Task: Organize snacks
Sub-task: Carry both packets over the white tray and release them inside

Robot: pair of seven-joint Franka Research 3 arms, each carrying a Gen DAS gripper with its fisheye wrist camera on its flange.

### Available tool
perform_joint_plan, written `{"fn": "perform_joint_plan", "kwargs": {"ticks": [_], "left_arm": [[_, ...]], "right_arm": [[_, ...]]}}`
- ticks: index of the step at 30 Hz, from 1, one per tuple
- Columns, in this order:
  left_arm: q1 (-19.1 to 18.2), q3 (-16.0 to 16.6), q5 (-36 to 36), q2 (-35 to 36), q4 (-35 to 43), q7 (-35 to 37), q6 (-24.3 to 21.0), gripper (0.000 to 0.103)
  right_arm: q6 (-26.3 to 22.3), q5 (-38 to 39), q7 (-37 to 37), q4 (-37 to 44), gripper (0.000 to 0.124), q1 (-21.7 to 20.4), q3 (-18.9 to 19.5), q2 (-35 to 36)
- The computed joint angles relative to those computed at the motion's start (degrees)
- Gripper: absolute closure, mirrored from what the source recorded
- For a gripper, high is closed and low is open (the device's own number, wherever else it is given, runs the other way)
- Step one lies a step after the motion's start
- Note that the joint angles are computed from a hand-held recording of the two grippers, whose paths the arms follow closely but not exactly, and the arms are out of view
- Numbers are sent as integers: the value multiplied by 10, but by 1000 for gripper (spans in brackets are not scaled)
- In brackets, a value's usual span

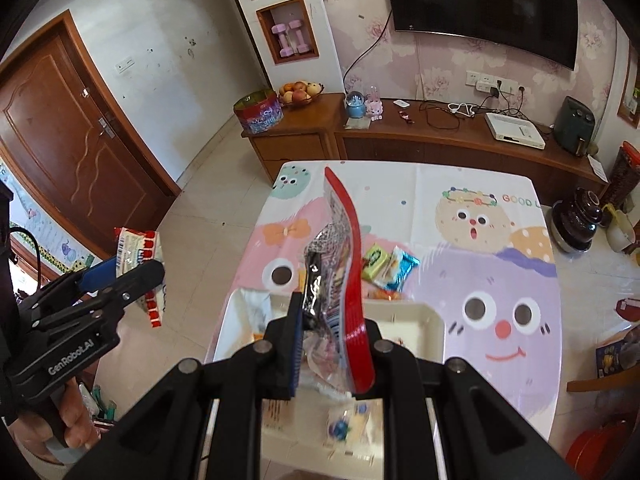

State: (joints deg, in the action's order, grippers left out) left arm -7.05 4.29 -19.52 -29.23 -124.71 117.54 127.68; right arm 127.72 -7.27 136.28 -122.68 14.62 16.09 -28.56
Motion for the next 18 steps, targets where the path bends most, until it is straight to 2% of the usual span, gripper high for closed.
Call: {"fn": "perform_joint_plan", "kwargs": {"ticks": [9, 14, 18], "left_arm": [[-11, 2, 14, -51, -64, 30, -8, 53], [-18, -7, 35, -82, -109, 37, 7, 52], [-28, -5, 43, -88, -123, 37, -7, 52]], "right_arm": [[-44, 9, 54, -35, 107, 11, 26, -43], [-65, 14, 82, -48, 107, 19, 37, -49], [-74, 13, 101, -54, 107, 26, 44, -51]]}}
